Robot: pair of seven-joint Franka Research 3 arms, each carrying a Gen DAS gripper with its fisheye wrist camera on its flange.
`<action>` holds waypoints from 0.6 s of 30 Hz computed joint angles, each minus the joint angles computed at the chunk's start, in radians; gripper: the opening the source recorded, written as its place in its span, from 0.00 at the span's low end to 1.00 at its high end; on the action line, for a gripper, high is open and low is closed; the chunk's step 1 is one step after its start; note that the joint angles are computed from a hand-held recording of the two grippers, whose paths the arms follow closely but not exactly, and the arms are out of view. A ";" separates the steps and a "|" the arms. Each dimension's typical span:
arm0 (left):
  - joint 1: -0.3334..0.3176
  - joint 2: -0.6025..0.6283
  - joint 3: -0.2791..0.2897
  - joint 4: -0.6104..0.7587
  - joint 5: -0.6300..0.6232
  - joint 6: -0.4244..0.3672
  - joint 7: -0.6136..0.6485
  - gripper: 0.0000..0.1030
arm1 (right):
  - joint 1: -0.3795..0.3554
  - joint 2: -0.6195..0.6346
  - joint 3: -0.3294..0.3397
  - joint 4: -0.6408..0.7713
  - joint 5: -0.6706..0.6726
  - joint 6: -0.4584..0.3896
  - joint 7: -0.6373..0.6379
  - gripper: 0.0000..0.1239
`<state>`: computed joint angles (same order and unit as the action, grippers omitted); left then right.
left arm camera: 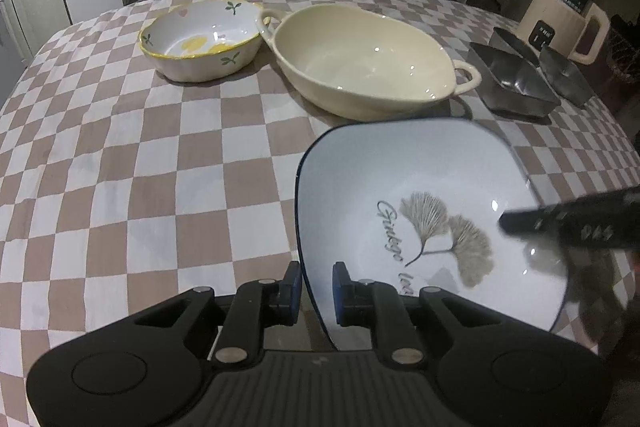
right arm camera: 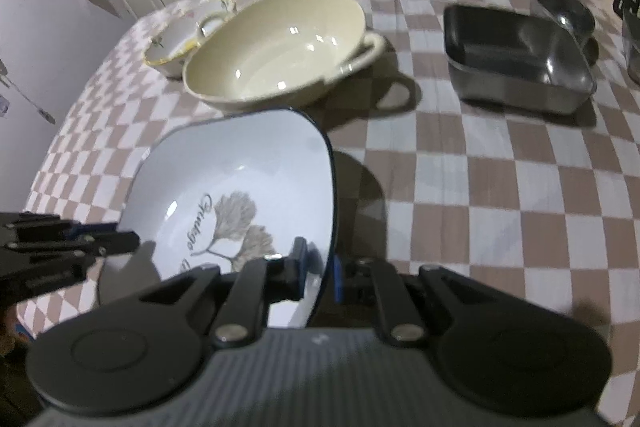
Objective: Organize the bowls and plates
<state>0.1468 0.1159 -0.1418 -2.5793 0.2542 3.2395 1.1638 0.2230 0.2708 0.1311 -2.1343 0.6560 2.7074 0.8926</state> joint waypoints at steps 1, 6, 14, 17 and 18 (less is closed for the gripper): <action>-0.012 0.000 0.012 0.001 0.003 0.002 -0.002 0.16 | 0.006 0.005 -0.008 0.002 -0.021 -0.012 0.019 0.18; -0.058 0.000 0.056 0.006 0.020 -0.008 -0.014 0.17 | 0.001 0.008 -0.001 -0.001 -0.013 -0.006 0.006 0.18; 0.072 -0.002 -0.081 0.003 -0.039 -0.019 0.040 0.17 | -0.004 0.014 0.004 0.004 -0.002 0.000 -0.010 0.18; 0.097 -0.003 -0.111 0.003 -0.066 -0.025 0.062 0.17 | -0.004 0.017 0.005 0.008 0.004 0.005 -0.013 0.17; 0.100 -0.004 -0.116 0.002 -0.073 -0.026 0.068 0.17 | -0.002 0.019 0.005 0.010 0.003 0.009 -0.011 0.17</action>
<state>0.2463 0.1121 -0.2577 -2.5772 0.1811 3.2140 1.2323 0.2206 0.2901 0.1357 -2.1239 0.6588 2.7160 0.8814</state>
